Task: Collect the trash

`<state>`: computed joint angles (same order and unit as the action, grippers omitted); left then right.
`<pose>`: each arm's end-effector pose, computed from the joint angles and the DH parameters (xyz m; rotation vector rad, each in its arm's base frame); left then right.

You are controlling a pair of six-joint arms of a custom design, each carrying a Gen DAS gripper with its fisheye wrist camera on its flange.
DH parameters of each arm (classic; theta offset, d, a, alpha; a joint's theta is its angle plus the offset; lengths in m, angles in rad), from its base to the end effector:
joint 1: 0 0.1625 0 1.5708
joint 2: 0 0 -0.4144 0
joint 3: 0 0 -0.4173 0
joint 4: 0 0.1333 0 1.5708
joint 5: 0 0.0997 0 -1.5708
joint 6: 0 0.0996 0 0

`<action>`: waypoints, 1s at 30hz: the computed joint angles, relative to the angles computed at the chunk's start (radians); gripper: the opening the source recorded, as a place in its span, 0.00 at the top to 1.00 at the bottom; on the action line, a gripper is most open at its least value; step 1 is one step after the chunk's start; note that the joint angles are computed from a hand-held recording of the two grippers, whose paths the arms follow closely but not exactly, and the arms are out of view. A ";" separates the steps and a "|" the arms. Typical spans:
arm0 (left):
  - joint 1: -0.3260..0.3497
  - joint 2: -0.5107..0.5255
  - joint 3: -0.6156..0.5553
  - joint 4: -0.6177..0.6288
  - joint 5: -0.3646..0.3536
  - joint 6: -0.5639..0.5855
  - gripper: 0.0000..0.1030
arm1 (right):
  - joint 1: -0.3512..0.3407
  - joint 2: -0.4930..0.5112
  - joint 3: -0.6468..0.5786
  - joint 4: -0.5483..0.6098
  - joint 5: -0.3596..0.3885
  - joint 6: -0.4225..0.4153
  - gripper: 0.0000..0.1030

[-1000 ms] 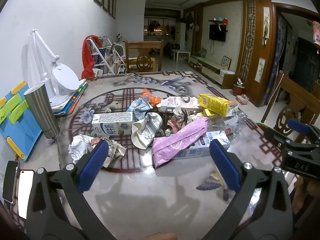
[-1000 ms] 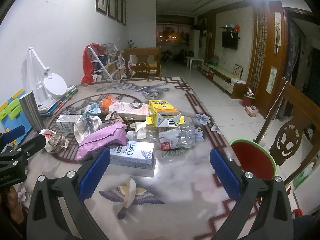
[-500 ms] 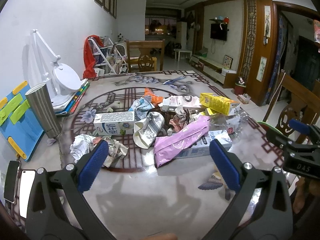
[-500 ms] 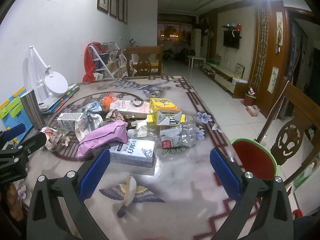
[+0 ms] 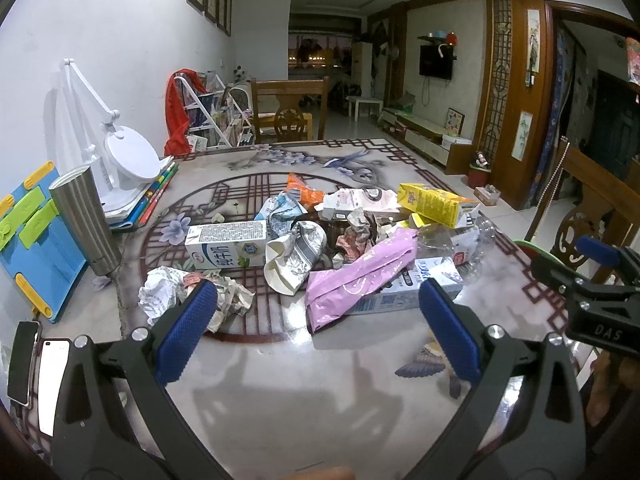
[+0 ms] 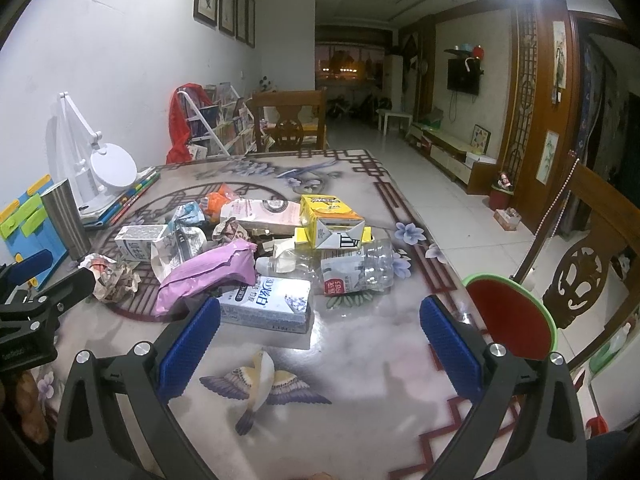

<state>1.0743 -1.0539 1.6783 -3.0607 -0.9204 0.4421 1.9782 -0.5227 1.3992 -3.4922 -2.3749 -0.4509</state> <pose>-0.1481 -0.6799 0.3033 0.7230 2.2206 -1.0867 0.3481 -0.6513 0.1002 0.3998 -2.0899 1.1707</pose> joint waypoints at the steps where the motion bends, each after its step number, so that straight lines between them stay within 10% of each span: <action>1: 0.000 -0.001 0.001 0.000 0.000 0.000 0.04 | 0.000 0.000 0.000 0.000 0.000 0.000 0.07; 18: 0.018 -0.013 -0.037 0.154 -0.012 -0.030 0.04 | -0.007 -0.008 -0.016 0.100 -0.003 0.021 0.07; 30: 0.074 0.077 -0.341 0.468 -0.046 0.061 0.04 | -0.037 0.007 -0.224 0.436 0.046 0.036 0.07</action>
